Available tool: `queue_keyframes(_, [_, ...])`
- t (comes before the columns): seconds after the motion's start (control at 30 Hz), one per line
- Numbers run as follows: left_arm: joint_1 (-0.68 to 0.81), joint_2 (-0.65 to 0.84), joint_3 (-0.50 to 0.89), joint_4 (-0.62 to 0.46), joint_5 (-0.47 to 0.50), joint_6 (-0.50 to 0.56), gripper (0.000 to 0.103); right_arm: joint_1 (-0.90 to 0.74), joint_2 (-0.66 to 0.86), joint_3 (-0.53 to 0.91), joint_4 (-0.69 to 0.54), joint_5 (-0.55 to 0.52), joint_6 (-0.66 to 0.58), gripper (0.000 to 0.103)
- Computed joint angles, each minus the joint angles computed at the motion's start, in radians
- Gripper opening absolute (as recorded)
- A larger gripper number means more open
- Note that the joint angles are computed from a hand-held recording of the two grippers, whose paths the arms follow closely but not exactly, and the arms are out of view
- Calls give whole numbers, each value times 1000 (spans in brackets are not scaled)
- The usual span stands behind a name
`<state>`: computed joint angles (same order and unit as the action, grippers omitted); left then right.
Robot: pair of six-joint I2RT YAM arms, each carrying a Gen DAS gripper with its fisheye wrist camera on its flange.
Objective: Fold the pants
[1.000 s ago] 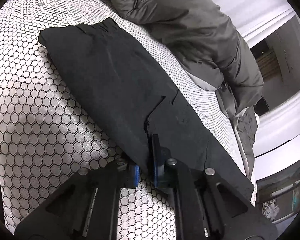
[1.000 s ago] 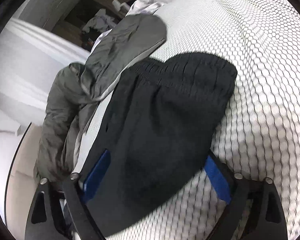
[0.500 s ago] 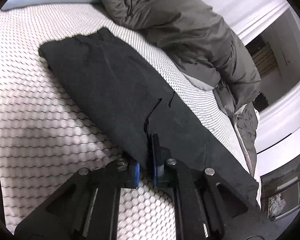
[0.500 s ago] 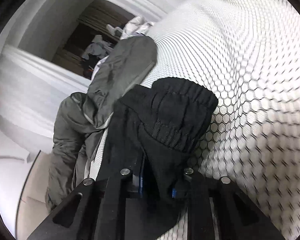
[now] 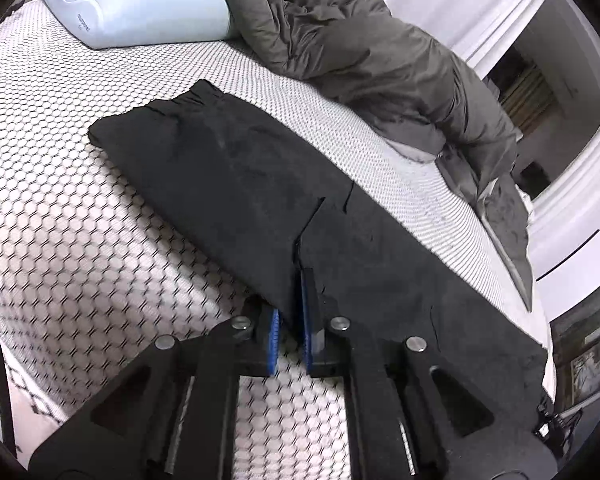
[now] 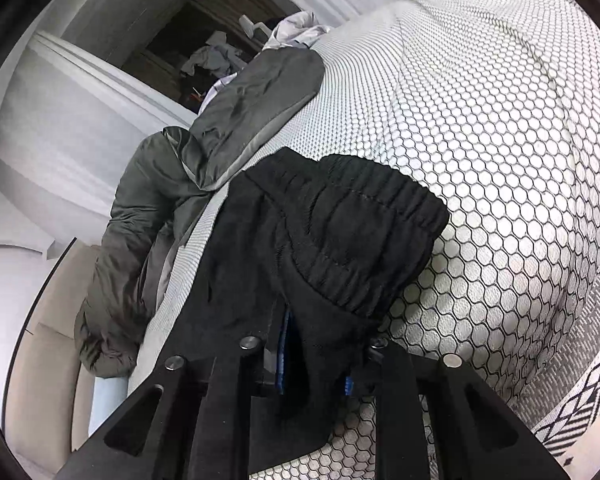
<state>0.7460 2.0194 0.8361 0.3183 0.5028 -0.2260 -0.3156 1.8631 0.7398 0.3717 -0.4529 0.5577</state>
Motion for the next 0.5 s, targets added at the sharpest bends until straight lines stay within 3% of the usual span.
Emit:
queue_keyframes(0.07, [10,-37,-38,8,-5,18,10,-20,-21,-15,-29,-4,-10,37])
queue_keyframes(0.1, [15,-67,-69,26,-11,31,18,-35,-42,-45,-15,-3,-16,46])
queue_keyframes(0.17, [30,-128,-139,69,-12,42,37,-41,-115,-106,-4,75,-24,58])
queue_keyframes(0.23, [34,-192,-206,113,-26,27,70,-35,-189,-132,-39,156,-58,59])
queue_keyframes(0.3, [29,-253,-259,132,-26,29,79,-14,-266,-136,-99,219,-119,59])
queue_keyframes(0.37, [-1,-312,-287,103,-23,57,80,38,-349,-131,-174,277,-212,67])
queue_keyframes(0.43, [-52,-352,-304,91,-30,63,85,103,-375,-101,-235,278,-287,84])
queue_keyframes(0.5, [-130,-372,-306,77,-37,70,95,190,-348,-46,-272,310,-337,92])
